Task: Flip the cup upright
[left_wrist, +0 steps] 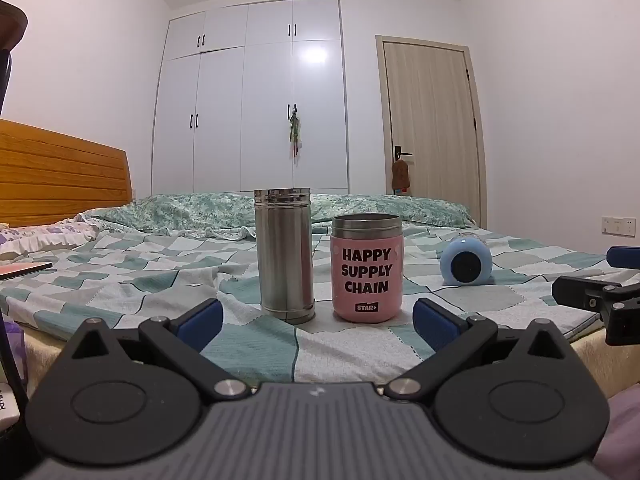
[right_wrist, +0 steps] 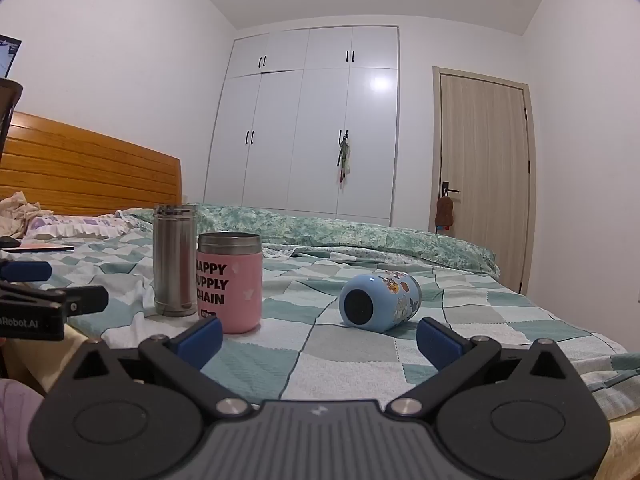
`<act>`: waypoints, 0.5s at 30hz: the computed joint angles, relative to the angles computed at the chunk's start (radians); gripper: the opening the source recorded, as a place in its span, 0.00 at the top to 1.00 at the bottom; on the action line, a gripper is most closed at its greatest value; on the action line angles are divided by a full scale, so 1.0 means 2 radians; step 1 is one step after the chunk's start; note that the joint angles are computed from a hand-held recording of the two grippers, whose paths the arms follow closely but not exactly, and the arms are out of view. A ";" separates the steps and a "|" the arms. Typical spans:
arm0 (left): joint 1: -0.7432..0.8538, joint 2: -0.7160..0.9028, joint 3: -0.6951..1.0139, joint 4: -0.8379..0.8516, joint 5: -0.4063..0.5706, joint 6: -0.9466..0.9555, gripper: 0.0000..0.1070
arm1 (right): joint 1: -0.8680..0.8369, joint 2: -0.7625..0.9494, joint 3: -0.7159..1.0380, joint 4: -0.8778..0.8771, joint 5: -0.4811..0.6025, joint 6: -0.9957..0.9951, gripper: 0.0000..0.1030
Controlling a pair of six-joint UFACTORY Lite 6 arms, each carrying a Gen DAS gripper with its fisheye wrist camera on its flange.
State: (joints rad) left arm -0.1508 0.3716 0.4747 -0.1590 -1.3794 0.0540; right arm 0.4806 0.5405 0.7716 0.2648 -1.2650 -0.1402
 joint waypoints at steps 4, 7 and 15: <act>0.001 -0.001 -0.001 0.001 0.000 0.000 0.04 | 0.000 0.000 0.000 0.000 0.000 0.000 0.00; 0.002 -0.001 -0.002 0.002 0.000 0.000 0.04 | 0.000 0.000 0.000 0.000 0.000 0.000 0.00; 0.002 0.000 -0.003 0.003 -0.003 -0.001 0.04 | 0.000 -0.001 -0.002 0.000 -0.001 0.000 0.00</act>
State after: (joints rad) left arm -0.1460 0.3721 0.4697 -0.1528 -1.3853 0.0524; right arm 0.4810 0.5385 0.7680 0.2653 -1.2671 -0.1404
